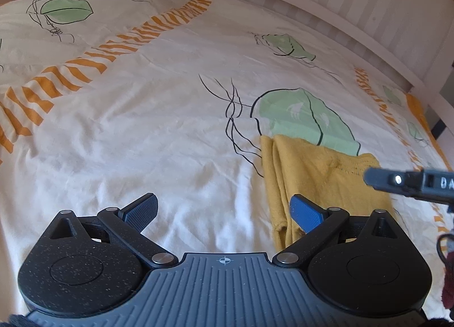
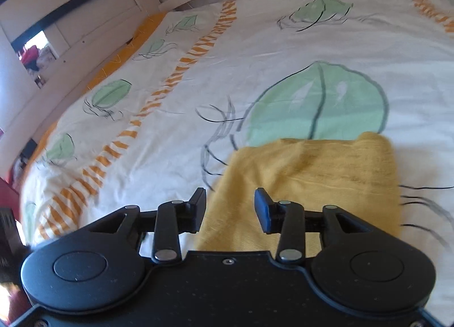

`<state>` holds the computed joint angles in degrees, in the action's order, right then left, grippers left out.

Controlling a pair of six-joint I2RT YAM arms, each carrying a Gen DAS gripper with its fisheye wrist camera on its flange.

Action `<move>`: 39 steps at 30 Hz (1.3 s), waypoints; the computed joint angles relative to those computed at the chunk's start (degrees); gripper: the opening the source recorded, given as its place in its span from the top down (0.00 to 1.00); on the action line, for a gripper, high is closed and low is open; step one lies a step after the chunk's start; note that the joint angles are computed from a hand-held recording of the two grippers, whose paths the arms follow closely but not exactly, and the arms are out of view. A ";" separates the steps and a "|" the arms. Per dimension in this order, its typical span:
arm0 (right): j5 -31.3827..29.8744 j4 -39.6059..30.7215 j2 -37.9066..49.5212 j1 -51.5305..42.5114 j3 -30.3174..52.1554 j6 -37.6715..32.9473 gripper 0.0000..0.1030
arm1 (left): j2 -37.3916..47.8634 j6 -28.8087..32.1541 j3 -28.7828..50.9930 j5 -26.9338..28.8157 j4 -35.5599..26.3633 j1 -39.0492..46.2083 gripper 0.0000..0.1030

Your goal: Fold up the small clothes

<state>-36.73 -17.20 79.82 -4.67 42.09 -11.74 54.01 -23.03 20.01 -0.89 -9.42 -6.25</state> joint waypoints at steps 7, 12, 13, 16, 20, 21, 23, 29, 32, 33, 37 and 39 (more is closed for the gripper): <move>1.07 -1.85 -7.12 -3.05 -9.54 -13.29 0.52 | -0.42 -0.39 -0.91 -0.13 1.79 -2.84 0.03; 1.40 -0.86 -19.42 0.70 -20.30 -22.71 0.46 | -0.32 -0.81 -1.31 0.74 2.73 -3.37 0.03; 2.25 -0.23 -22.12 2.52 -22.16 -23.30 0.46 | -0.35 -0.85 -1.41 0.86 2.95 -3.52 0.03; 7.25 2.96 -27.54 9.69 -26.45 -23.65 0.46 | 0.37 -0.80 -1.70 0.87 3.95 -3.91 0.03; 15.97 11.39 -28.08 17.95 -30.43 -24.25 0.57 | 1.02 -0.77 -1.82 1.57 4.54 -3.83 0.03; 16.80 13.36 -27.78 18.37 -30.96 -23.67 0.73 | 0.99 -0.76 -1.86 1.78 4.61 -3.75 0.03; 14.51 14.52 -26.73 16.43 -30.16 -19.41 0.90 | 1.05 -0.58 -1.90 2.41 4.86 -3.39 0.03; 11.10 16.61 -21.88 16.74 -30.45 -18.95 0.78 | 3.14 -0.19 -2.38 4.09 7.07 -4.64 0.03; 2.44 11.51 -21.88 8.26 -29.25 -22.38 0.56 | 4.54 0.14 -2.64 4.05 8.18 -5.63 0.03; -0.48 8.56 -22.09 4.58 -28.29 -24.43 0.51 | 4.95 0.04 -2.68 4.07 8.47 -5.89 0.03; -8.85 -1.61 -19.75 -10.82 -22.97 -34.68 0.44 | 5.29 -0.60 -3.02 3.12 9.08 -7.35 0.03; -11.14 -2.25 -15.59 -16.35 -19.45 -36.02 0.40 | 5.52 -0.96 -3.03 2.33 9.30 -8.32 0.03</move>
